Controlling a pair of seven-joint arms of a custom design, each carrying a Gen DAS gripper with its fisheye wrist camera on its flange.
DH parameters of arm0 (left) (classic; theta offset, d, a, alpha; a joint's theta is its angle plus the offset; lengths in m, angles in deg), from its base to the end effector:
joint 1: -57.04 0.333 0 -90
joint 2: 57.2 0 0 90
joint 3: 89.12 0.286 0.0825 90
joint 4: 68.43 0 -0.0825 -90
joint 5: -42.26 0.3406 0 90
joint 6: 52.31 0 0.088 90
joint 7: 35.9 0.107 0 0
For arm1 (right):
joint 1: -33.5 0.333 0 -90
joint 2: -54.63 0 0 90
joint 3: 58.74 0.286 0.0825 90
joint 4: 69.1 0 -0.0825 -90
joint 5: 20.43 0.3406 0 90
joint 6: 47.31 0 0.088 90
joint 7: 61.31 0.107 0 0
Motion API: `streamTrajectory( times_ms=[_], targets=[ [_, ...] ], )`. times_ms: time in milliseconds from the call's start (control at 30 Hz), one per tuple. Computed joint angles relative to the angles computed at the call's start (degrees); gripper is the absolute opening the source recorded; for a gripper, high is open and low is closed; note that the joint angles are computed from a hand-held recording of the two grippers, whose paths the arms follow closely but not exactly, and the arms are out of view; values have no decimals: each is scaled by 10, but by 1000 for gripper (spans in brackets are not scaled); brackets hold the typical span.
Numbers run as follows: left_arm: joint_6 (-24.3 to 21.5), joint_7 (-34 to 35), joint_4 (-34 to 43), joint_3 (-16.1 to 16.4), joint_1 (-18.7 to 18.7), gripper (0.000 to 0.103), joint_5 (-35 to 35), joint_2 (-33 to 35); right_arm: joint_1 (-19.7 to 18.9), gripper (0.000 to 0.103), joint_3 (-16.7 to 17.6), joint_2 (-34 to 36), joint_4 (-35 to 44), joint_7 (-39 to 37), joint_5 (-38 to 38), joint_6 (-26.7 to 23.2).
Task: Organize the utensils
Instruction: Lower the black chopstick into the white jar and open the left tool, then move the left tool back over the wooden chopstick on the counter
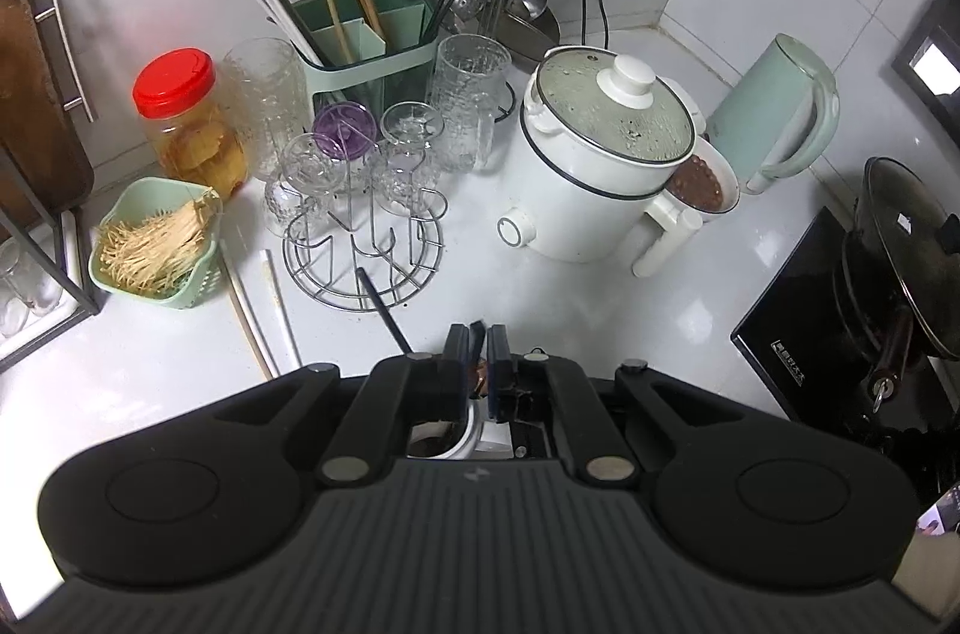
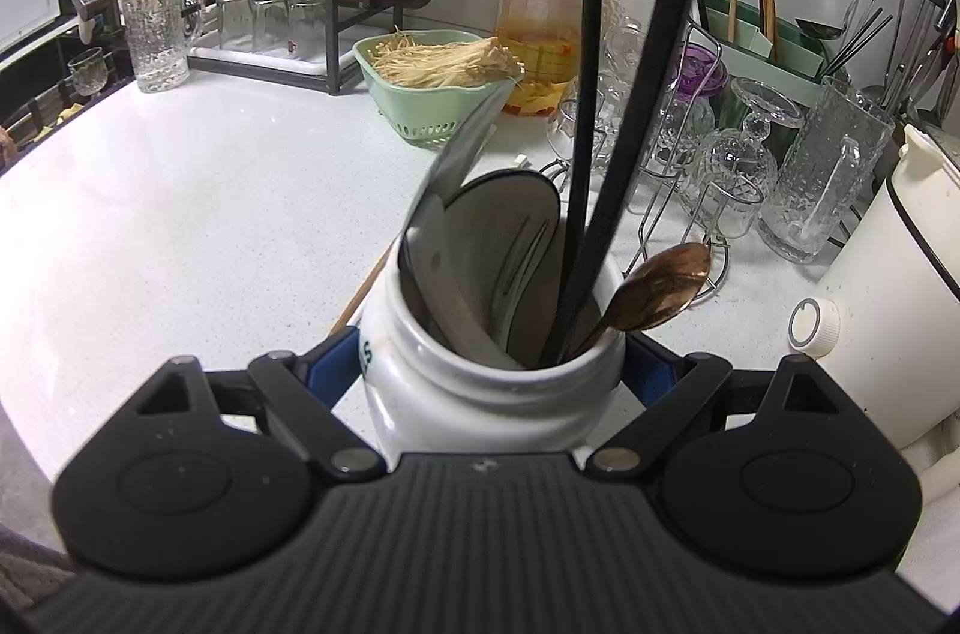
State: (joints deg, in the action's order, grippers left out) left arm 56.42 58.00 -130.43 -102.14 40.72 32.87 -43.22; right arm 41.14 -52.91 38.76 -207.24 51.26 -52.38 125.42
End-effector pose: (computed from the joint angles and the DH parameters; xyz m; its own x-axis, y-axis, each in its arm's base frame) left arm 0.5196 -0.2775 0.7154 -0.5598 -0.8101 0.1744 -0.7371 0.3907 -0.5514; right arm 0.4435 0.1495 0.5071 0.2709 -0.9430 0.1932 -0.5654 -0.3183 -0.7610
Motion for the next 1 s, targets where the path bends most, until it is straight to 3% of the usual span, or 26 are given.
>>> streamTrajectory(
  times_ms=[67, 200, 633, 833, 1000],
  targets=[
    [10, -2, -15, 1, 5, 7, -7, -12, 0, 92, 1, 0, 0, 1, 0, -1],
    [59, 0, -76, 4, 13, 24, -11, -55, -4, 92, 6, 0, 2, 10, -5, -4],
    [201, -1, -253, 14, 44, 25, -18, -184, -21, 92, 24, 3, 12, 73, -50, -16],
    [254, -45, -348, 19, 65, 25, -1, -239, -35, 92, 33, -3, 6, 125, -91, -9],
    [323, -92, -452, 13, 89, 25, 41, -292, -38, 92, 30, -3, 2, 137, -108, 6]
  ],
)
